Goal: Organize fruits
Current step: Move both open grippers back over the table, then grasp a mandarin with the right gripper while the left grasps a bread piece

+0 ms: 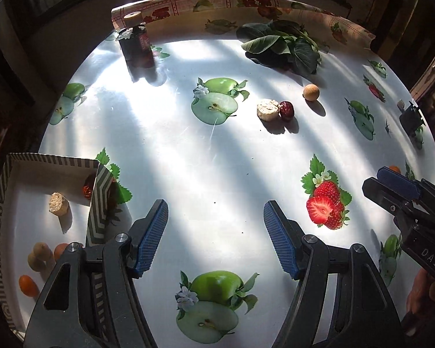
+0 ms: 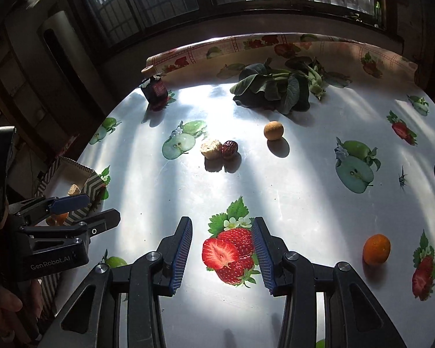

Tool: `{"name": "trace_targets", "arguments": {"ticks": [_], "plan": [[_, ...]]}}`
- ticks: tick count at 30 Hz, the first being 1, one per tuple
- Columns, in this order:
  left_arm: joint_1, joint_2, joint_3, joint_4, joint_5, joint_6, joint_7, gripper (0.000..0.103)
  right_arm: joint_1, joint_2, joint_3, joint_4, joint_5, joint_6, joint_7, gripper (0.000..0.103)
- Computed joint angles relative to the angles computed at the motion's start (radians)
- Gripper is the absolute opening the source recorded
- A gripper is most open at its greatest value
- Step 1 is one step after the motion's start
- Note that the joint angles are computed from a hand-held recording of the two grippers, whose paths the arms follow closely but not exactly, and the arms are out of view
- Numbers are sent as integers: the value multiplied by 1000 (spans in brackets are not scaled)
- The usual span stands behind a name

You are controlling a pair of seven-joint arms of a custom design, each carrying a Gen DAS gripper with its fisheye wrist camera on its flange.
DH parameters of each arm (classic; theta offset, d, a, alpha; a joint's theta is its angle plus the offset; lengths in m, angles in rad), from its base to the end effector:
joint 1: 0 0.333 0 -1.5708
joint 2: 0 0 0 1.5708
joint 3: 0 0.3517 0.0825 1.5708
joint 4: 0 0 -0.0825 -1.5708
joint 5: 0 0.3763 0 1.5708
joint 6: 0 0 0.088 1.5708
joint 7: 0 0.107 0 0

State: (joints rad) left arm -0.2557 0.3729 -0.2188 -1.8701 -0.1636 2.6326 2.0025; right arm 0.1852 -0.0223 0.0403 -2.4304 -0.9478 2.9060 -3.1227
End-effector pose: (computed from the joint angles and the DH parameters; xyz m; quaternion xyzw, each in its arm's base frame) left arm 0.6064 -0.2899 0.3998 -0.3903 0.8953 -0.2032 0.0696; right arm 0.4739 0.1593 0.3932 -0.4907 0.8160 -0.1847 0.2434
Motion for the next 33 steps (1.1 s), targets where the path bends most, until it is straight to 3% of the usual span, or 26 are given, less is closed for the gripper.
{"name": "trace_targets", "arguments": {"ticks": [15,24,25,26,27,31,33], "plan": [[-45,173,-24,241,-7,-117,46,69,-136,-242,29,-254,28,-102,22,43],[-79,274,-17,392,22,-193,65,69,-189,-169,12,-265,56,-17,-26,46],[-85,286,-13,409,29,-197,65,69,-190,-160,13,-262,53,-15,-28,45],[-91,295,-10,423,36,-198,65,69,-187,-152,14,-257,56,-23,-38,34],[-96,307,-8,441,44,-201,68,69,-181,-147,16,-251,63,-44,-49,32],[-116,361,-1,519,74,-216,90,69,-184,-141,12,-246,22,-35,-20,31],[-117,400,-9,582,74,-261,111,69,-183,-139,5,-244,19,-28,-16,31]]}}
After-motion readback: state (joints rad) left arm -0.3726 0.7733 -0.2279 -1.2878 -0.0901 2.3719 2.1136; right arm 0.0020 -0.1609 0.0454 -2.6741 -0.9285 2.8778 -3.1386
